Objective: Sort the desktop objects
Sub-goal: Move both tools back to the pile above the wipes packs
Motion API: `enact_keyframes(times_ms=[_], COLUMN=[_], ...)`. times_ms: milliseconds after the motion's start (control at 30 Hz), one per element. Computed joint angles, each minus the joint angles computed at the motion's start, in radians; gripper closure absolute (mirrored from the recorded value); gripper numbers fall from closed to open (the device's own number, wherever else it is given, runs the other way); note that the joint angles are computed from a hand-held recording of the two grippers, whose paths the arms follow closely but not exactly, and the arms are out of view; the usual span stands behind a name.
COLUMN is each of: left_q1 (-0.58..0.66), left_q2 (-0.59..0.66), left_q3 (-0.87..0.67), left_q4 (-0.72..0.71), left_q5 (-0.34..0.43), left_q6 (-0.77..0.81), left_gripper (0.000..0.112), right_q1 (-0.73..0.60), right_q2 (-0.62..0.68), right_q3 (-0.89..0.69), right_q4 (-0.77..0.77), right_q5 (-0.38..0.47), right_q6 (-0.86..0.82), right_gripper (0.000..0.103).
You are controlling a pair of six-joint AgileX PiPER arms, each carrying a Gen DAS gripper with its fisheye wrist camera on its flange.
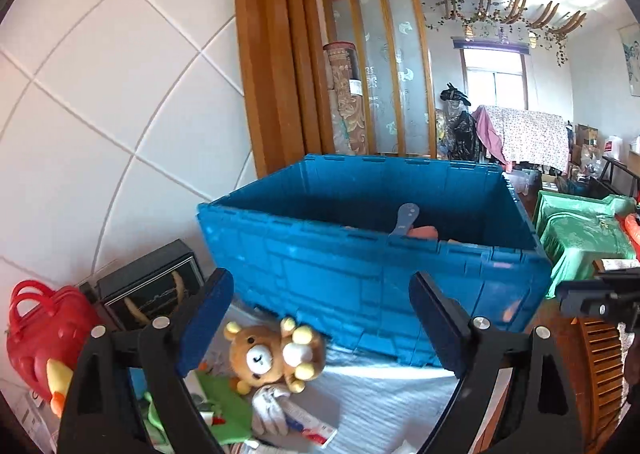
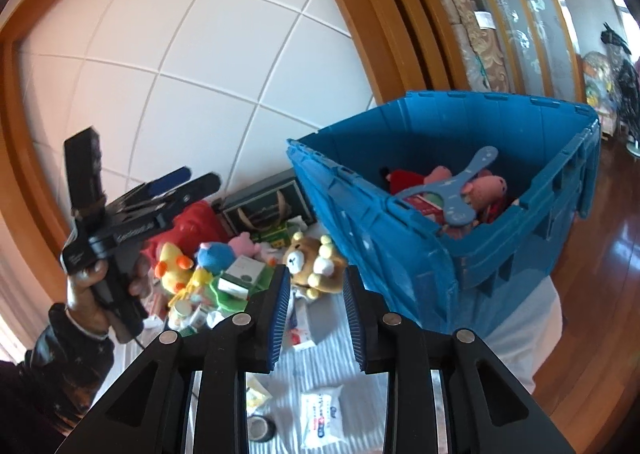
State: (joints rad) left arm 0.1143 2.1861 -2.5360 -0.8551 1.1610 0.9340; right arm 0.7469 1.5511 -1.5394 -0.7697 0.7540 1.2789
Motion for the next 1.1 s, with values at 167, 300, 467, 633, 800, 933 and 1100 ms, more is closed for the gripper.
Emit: enact_keyframes(times_ms=[167, 300, 467, 633, 800, 933, 1100], left_q1=[0.201, 0.293, 0.352, 0.362, 0.275, 0.181, 0.093], left_q2=[-0.126, -0.184, -0.181, -0.185, -0.162, -0.101, -0.008], left_q3=[0.311, 0.538, 0.712, 0.815, 0.882, 0.882, 0.826], left_q4=[-0.076, -0.041, 0.050, 0.086, 0.141, 0.229, 0.320], left_q5=[0.026, -0.004, -0.026, -0.059, -0.118, -0.162, -0.180], left_q6=[0.175, 0.344, 0.426, 0.432, 0.415, 0.350, 0.229], left_gripper=[0.022, 0.022, 0.022, 0.022, 0.022, 0.022, 0.022], right_q1=[0.101, 0.166, 0.214, 0.231, 0.185, 0.129, 0.043], right_q2=[0.114, 0.212, 0.292, 0.318, 0.361, 0.409, 0.490], right_q3=[-0.128, -0.221, -0.263, -0.267, -0.223, -0.170, -0.141], right_q4=[-0.038, -0.026, 0.031, 0.037, 0.095, 0.191, 0.352], right_q5=[0.084, 0.143, 0.177, 0.214, 0.178, 0.121, 0.048], right_q6=[0.050, 0.089, 0.110, 0.098, 0.070, -0.004, -0.150], right_gripper=[0.061, 0.058, 0.053, 0.025, 0.020, 0.020, 0.020])
